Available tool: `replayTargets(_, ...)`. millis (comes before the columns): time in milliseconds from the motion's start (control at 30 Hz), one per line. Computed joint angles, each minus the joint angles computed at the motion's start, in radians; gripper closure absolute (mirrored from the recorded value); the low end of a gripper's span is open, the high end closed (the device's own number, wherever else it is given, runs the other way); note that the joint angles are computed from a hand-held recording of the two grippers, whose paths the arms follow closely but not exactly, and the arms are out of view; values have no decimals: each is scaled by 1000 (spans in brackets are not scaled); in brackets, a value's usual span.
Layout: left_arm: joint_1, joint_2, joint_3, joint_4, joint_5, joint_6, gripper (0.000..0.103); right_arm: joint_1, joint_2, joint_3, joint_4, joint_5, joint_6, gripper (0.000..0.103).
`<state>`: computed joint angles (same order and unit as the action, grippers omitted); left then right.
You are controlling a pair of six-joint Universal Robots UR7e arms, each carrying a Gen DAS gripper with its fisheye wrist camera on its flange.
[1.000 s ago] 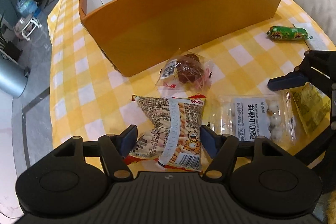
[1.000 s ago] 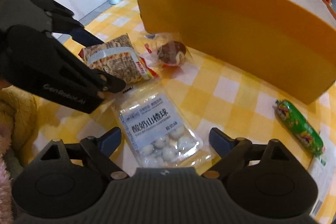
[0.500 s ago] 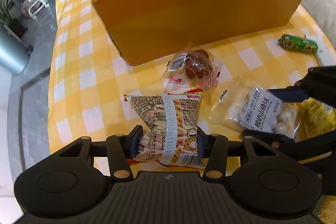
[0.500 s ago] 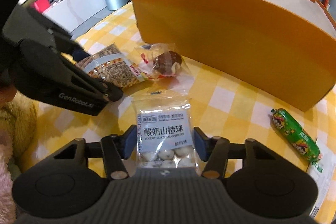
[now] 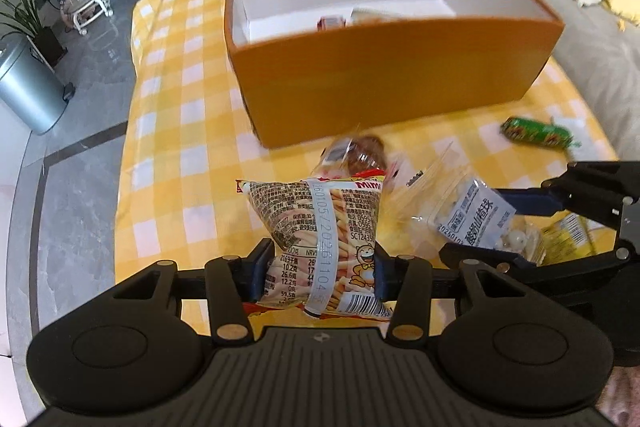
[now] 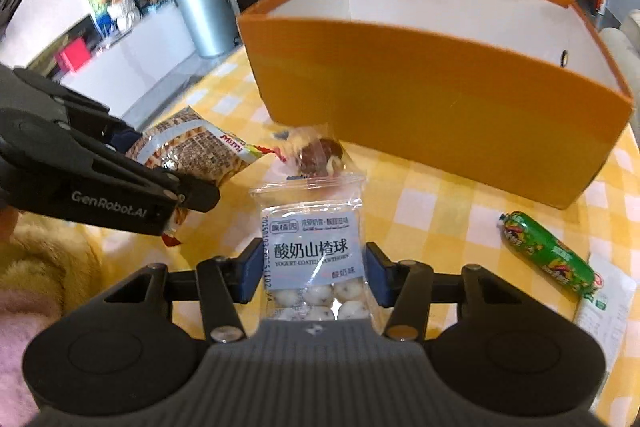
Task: Organize snacks
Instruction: 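Grasp the striped snack bag with left tool while right tool grasps yogurt-ball pack, then carry both held snacks into the orange box and open both tools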
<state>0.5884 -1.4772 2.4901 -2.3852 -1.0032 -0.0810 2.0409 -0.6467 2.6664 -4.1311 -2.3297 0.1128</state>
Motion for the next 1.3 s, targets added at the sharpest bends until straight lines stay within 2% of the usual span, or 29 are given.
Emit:
replayTargets(200, -48, -61, -11, 10, -18, 2, 49, 105, -80, 25, 62, -78, 129, 52)
replayTargets(367, -65, -66, -56, 12, -39, 15, 49, 167, -201, 49, 139, -119, 220, 52)
replayTargets(500, -62, -28, -116, 6, -56, 26, 49, 183, -326, 42, 246, -140, 235, 52)
replayTargets(667, -51, 63, -210, 4, -71, 49, 49, 170, -534, 18, 433, -155, 183, 52)
replayTargets(833, -55, 167, -286, -22, -27, 111, 49, 114, -697, -44, 620, -152, 106, 52)
replayTargets(967, -56, 250, -337, -20, 12, 169, 49, 41, -758, -103, 727, -133, 46, 52)
replayTargets(1167, -32, 383, -394, -23, 81, 269, 49, -114, -749, -195, 862, -51, 15, 52)
replayTargets(1300, -10, 470, -421, -44, 144, 361, 49, -213, -716, -237, 902, 19, 25, 52)
